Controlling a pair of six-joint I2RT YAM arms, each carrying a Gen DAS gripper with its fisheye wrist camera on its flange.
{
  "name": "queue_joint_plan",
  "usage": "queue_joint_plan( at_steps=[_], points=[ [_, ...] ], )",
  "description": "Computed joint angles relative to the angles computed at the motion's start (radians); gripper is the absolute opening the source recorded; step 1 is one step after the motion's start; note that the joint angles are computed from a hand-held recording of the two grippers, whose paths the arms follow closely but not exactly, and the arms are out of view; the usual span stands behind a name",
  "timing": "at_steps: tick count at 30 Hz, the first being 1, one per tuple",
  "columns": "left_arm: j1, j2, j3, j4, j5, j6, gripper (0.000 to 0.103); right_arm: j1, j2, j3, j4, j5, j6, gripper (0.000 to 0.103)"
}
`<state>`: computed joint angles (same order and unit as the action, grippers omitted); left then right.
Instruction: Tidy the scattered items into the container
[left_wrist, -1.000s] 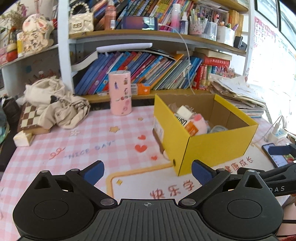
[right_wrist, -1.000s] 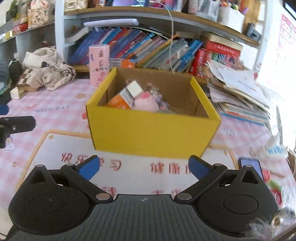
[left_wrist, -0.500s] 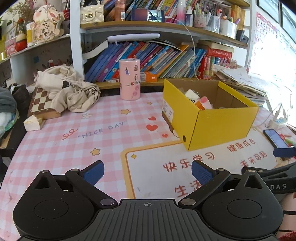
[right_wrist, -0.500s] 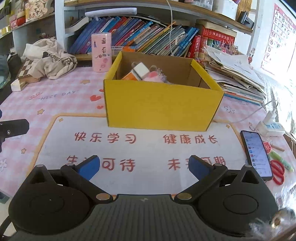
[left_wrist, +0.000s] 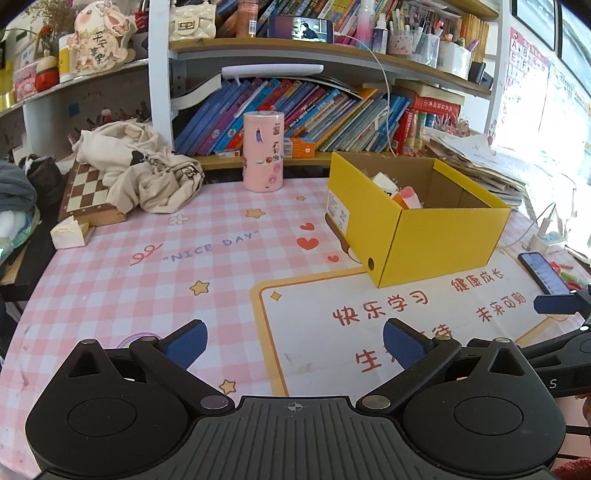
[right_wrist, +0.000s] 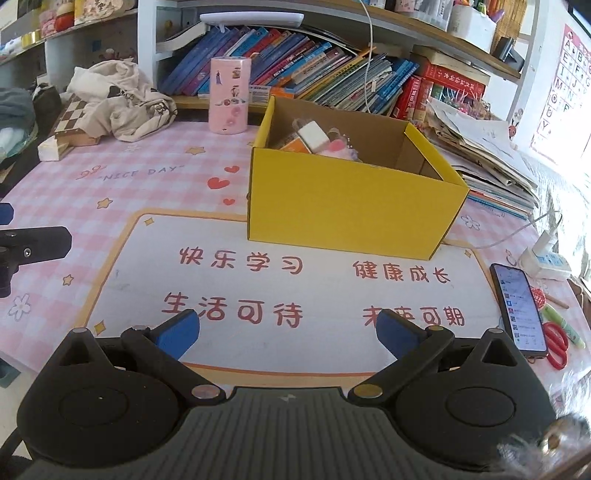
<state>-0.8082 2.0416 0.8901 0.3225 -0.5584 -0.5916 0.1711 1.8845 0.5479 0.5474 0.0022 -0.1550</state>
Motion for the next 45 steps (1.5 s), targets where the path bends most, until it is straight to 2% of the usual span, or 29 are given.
queue_joint_plan(
  at_steps=[16,45],
  points=[
    [-0.021,-0.024,-0.052,-0.01,-0.005,-0.062,0.103,0.034,-0.014,-0.032,-0.006,0.019,0.006,0.103],
    [-0.034,-0.018,-0.047,-0.015,0.006,-0.053,0.103,0.009,-0.018,-0.047,0.003,0.0,-0.006,0.103]
  ],
)
